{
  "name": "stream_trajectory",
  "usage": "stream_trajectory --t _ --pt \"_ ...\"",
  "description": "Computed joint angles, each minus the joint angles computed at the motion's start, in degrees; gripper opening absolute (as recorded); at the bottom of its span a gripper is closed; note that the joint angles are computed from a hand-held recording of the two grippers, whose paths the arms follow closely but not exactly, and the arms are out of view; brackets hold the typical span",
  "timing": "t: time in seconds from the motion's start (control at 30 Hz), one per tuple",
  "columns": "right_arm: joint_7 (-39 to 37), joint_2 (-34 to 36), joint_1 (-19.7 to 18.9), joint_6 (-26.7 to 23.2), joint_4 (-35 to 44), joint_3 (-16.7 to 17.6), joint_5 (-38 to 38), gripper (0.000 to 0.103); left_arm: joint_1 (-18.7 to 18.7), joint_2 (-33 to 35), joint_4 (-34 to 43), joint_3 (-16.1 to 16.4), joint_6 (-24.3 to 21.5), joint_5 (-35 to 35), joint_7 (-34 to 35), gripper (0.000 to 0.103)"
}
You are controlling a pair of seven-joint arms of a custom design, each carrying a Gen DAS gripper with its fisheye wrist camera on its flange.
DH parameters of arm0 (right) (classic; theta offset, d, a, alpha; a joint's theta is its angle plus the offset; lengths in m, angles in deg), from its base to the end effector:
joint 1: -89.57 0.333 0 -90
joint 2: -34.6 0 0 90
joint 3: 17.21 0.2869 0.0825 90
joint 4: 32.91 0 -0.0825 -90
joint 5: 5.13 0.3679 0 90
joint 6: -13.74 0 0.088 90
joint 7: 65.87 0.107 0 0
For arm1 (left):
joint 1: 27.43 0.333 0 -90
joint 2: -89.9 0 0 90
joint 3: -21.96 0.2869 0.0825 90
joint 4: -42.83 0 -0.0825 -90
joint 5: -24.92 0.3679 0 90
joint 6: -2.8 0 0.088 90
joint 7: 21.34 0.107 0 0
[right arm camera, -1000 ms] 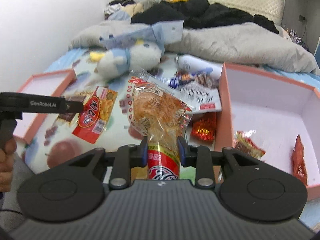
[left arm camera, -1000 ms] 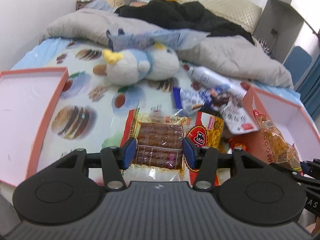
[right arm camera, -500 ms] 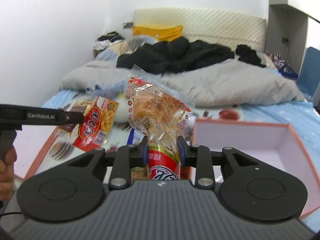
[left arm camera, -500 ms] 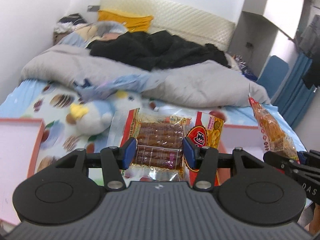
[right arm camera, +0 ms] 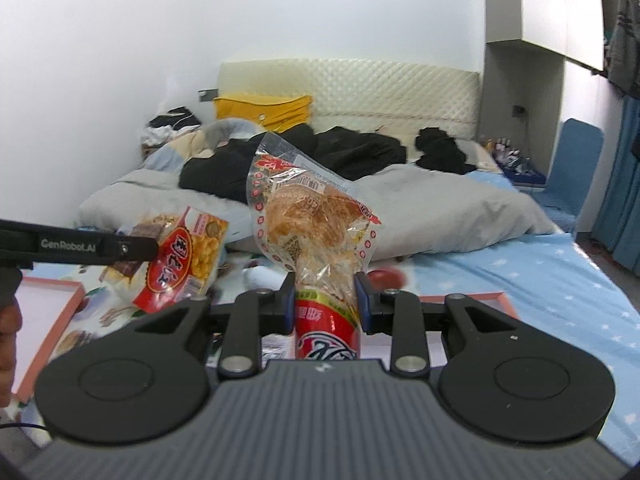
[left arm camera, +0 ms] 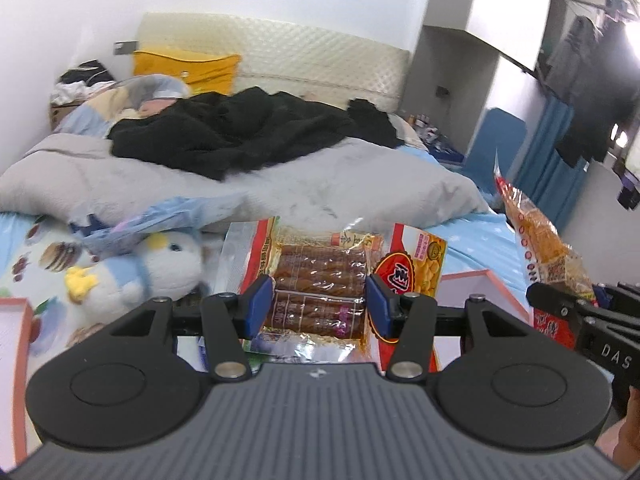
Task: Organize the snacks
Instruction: 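Lift both held snacks and carry them over the larger pink box, then lower both snacks into the pink box and open both tools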
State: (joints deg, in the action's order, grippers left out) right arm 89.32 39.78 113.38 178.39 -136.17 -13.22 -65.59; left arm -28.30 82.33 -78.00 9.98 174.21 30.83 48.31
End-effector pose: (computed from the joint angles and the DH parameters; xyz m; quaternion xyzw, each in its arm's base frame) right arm 0.5191 0.3275 0.5600 -0.6646 0.5229 -0.3332 0.4170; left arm 0.5357 -0.1355 0.5749 -0.6256 0.6107 -0.4044 0.2685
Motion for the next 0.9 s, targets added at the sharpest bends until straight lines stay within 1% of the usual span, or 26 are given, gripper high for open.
stream_trajectory --t 0.07,0.23,0.4,0.7,0.83,0.9 --pt "1.0 -0.4 -0.3 -0.5 -0.4 -0.4 -0.5 0.032 -0.9 1.9 2.0 -0.3 -0.5 -0.4 0.5 0.057" --pt "2.2 -2.1 -2.1 -1.1 -3.2 -0.7 -0.7 0.032 -4.4 6.4 6.9 -0.2 -2.5 -1.5 2.7 0.057" --pt "1.8 -3.1 -4.6 -1.2 -6.7 -0.9 2.9 0.032 -8.1 12.3 13.1 0.3 -6.3 -4.5 6.8 0.057" --pt "-4.9 -2.1 -7.8 -1.7 -12.0 -1.6 13.3 0.032 -13.9 24.7 26.2 1.5 -15.8 -4.8 9.8 0.057" --pt "-5.4 -1.7 -8.1 -2.4 -13.5 -2.0 14.0 0.032 -15.4 29.5 31.5 2.1 -20.0 -4.9 10.5 0.057" --pt "-6.6 -0.9 -8.4 -2.2 -13.7 -2.1 15.5 0.032 -16.3 31.3 33.8 2.7 -22.0 -4.3 10.1 0.057"
